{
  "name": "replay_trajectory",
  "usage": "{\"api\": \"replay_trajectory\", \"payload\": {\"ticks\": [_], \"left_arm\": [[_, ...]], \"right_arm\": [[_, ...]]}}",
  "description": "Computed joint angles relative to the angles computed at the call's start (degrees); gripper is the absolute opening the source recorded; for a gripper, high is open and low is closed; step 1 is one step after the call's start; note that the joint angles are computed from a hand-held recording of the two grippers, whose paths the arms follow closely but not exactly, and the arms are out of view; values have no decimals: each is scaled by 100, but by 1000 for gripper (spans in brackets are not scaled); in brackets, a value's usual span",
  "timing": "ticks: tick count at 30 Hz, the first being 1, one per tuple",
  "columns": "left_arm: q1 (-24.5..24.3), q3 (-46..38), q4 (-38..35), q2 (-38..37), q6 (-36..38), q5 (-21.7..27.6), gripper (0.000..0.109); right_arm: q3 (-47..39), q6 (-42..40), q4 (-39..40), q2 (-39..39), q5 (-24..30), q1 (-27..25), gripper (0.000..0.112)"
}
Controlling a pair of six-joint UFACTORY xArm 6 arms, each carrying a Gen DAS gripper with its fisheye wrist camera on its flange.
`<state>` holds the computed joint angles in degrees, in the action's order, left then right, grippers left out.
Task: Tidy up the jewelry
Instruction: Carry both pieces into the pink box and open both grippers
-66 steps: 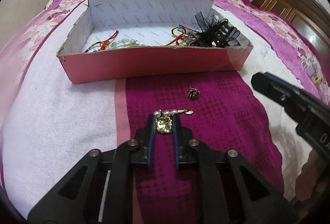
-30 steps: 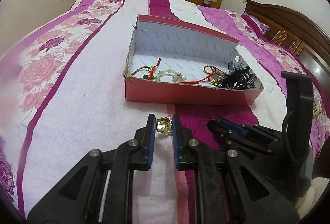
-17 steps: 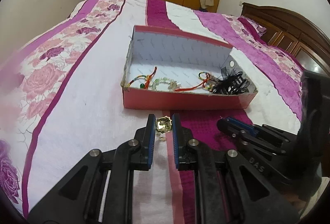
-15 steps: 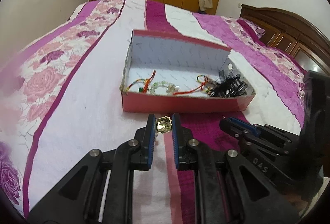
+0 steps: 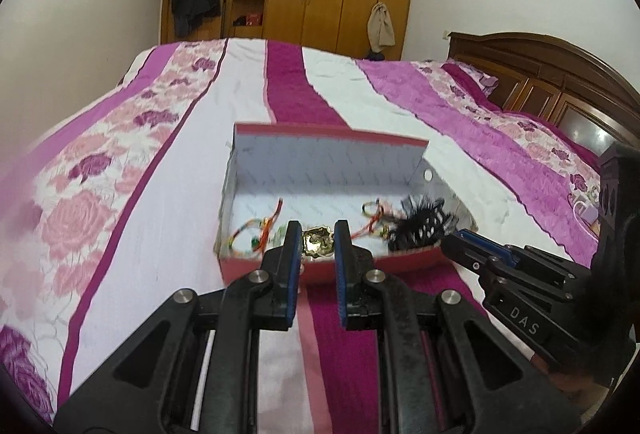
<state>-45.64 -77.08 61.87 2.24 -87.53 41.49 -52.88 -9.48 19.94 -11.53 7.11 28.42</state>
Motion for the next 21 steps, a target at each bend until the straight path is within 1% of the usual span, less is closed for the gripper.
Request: {"api": "replay_trajectory", "payload": {"ticks": [6, 8, 11, 16, 21], "left_arm": [[166, -255, 374, 217, -140, -103, 7], [259, -329, 445, 296, -214, -231, 7], [388, -526, 417, 476, -151, -282, 7], [573, -851, 101, 803, 135, -339, 7], [768, -1100, -475, 1133, 492, -430, 7]], "right_arm": [[-279, 78, -61, 228, -142, -156, 16], [-390, 128, -156, 334, -197, -213, 16], [-609, 339, -444, 529, -202, -302, 16], [-1070, 631, -805, 904, -73, -443, 16], [-1493, 923, -1219, 1260, 176, -552, 16]]}}
